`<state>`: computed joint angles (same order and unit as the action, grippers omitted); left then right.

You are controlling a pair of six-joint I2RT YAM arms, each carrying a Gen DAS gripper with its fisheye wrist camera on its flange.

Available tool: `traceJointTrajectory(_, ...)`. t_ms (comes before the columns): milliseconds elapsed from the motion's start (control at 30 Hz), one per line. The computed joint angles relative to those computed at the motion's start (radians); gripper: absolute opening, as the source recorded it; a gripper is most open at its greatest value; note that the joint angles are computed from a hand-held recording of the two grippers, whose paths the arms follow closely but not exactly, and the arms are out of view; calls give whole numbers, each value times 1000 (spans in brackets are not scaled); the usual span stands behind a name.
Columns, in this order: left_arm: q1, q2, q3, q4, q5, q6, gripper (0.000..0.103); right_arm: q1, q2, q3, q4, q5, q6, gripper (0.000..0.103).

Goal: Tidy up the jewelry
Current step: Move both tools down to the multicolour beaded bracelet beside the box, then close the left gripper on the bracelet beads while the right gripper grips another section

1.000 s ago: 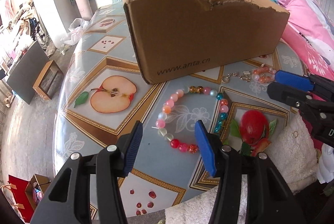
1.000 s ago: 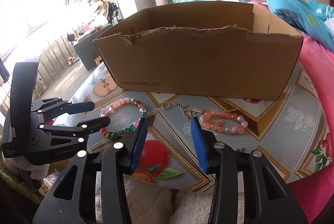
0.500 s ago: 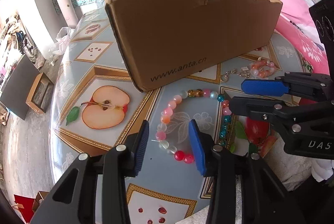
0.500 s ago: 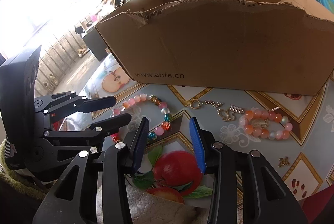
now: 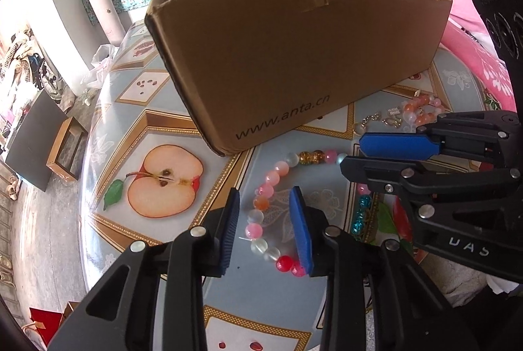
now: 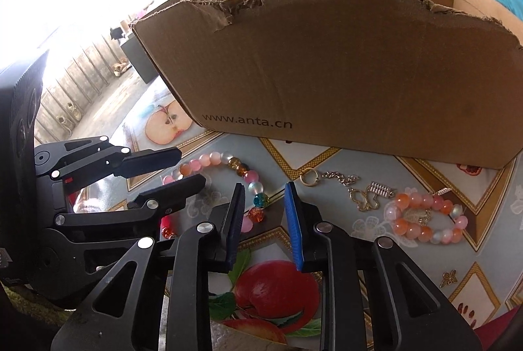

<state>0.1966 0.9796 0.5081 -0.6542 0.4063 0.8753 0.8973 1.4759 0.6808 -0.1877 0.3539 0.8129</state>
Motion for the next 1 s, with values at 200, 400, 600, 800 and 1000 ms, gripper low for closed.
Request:
traceJointTrajectory(200, -18, 8, 8, 8, -3, -18, 31, 14, 31, 38, -31, 19, 5, 19)
traceJointTrajectory(400, -37, -1, 0, 16, 2, -37, 23, 11, 75, 66, -15, 16, 4, 16)
traceJointTrajectory(600, -82, -40, -30, 36, -9, -78, 14, -6, 65, 49, 10, -11, 6, 10)
traceJointTrajectory(800, -79, -62, -37, 19, -5, -78, 9, -29, 37, 8, 48, -43, 9, 8)
traceJointTrajectory(1000, -53, -66, -38, 3, 11, -62, 9, -41, 13, -9, 48, -50, 2, 8)
